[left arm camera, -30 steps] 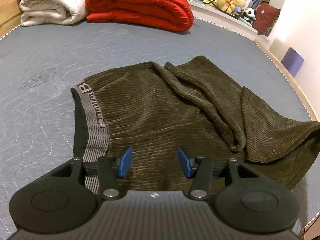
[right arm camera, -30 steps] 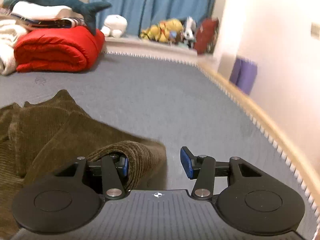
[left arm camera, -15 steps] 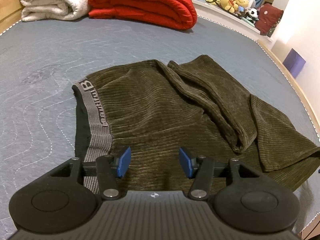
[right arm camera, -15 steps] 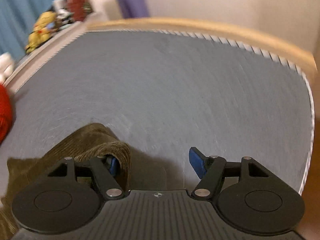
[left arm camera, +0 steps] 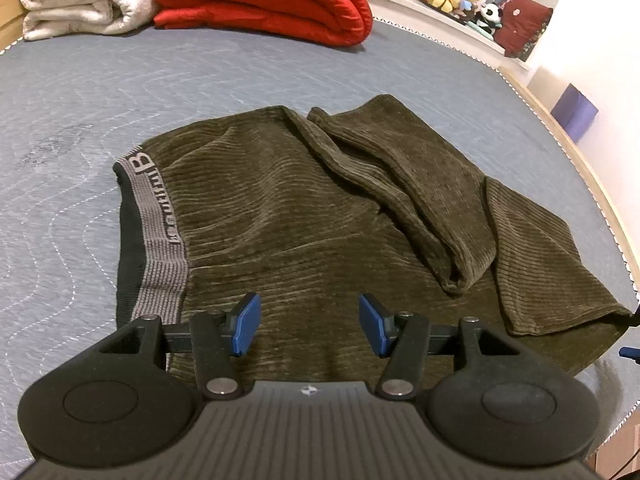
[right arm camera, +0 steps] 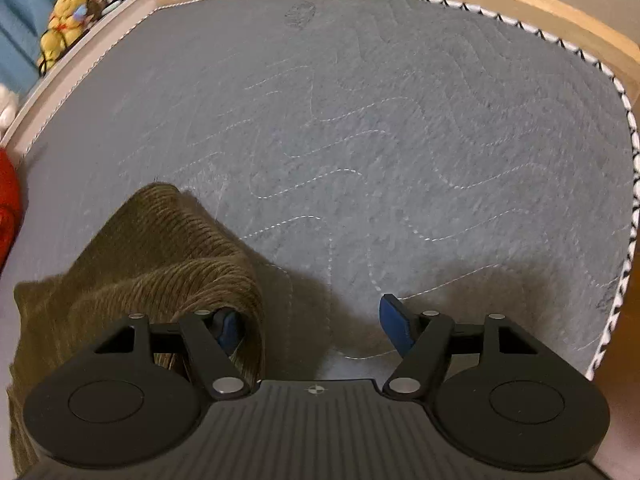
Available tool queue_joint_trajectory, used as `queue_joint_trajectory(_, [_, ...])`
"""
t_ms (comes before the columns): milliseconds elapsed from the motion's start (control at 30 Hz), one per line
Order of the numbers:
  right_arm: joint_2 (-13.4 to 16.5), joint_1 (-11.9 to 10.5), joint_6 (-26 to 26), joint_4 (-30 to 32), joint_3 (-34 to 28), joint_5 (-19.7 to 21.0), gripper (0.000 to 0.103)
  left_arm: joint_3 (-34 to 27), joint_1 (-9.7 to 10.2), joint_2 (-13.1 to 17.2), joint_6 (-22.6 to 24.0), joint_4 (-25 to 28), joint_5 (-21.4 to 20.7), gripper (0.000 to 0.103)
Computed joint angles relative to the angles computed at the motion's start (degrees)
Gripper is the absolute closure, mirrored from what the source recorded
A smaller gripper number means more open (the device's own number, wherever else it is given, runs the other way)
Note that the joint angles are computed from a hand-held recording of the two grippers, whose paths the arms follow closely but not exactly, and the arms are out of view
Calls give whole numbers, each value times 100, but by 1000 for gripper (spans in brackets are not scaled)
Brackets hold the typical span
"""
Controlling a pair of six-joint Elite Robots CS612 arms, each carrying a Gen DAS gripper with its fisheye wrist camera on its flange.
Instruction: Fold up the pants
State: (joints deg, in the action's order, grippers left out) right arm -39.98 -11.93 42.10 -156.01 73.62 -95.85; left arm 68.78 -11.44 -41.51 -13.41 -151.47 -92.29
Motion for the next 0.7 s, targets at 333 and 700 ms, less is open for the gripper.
queue_joint_trajectory(333, [-243, 87, -452, -831, 363, -268, 32, 90, -27, -40, 43, -82, -22, 41])
queue_joint_trajectory(700, [402, 562, -5072, -1168, -285, 1394, 31, 112, -21, -49, 8, -135, 25, 41])
